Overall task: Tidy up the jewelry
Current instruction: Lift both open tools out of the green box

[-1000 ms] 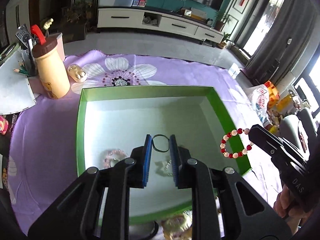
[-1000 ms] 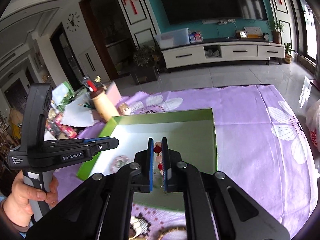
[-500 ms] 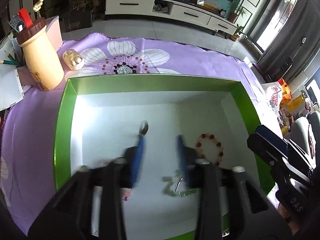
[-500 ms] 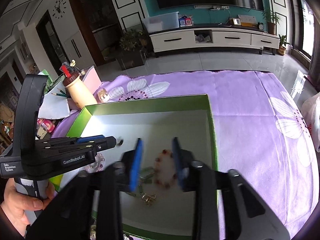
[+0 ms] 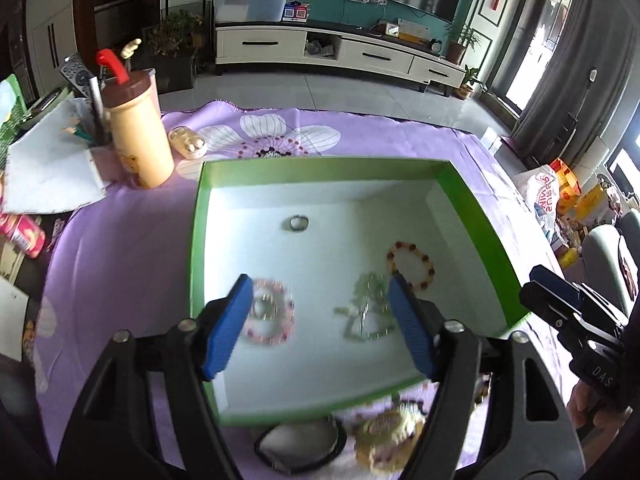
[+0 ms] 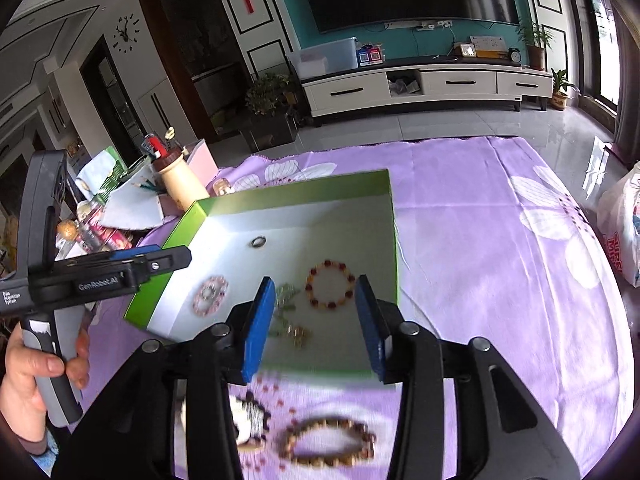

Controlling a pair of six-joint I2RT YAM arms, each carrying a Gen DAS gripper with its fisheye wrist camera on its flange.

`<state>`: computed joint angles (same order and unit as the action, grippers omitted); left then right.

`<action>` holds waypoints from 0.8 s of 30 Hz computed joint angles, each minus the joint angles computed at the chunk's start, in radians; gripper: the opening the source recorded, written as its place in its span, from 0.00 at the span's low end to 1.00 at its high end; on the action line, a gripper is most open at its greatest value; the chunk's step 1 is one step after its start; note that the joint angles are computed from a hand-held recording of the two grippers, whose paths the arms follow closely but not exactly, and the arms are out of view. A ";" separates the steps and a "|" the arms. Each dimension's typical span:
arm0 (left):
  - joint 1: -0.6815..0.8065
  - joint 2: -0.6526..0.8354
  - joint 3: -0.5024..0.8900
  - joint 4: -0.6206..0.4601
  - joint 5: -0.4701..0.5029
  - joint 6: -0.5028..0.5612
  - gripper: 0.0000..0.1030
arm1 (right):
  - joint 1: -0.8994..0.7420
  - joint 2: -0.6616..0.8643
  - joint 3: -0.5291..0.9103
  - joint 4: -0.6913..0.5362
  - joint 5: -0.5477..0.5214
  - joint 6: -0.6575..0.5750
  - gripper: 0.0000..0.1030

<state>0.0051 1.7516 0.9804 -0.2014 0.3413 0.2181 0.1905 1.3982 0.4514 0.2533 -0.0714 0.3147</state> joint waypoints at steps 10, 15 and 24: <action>0.130 -0.193 -0.251 0.020 0.069 0.117 0.80 | 0.116 -0.300 -0.183 -0.159 0.148 0.024 0.57; 0.249 -0.245 -0.343 -0.007 0.137 0.222 0.80 | 0.148 -0.481 -0.261 -0.281 0.159 0.075 0.57; 0.407 -0.241 -0.448 -0.047 0.188 0.381 0.80 | 0.372 -0.678 -0.386 -0.484 0.306 0.254 0.57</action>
<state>0.4122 1.5105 0.5326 -0.2483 0.5297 0.5990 0.5627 0.7201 0.0654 -0.2304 0.2345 0.5692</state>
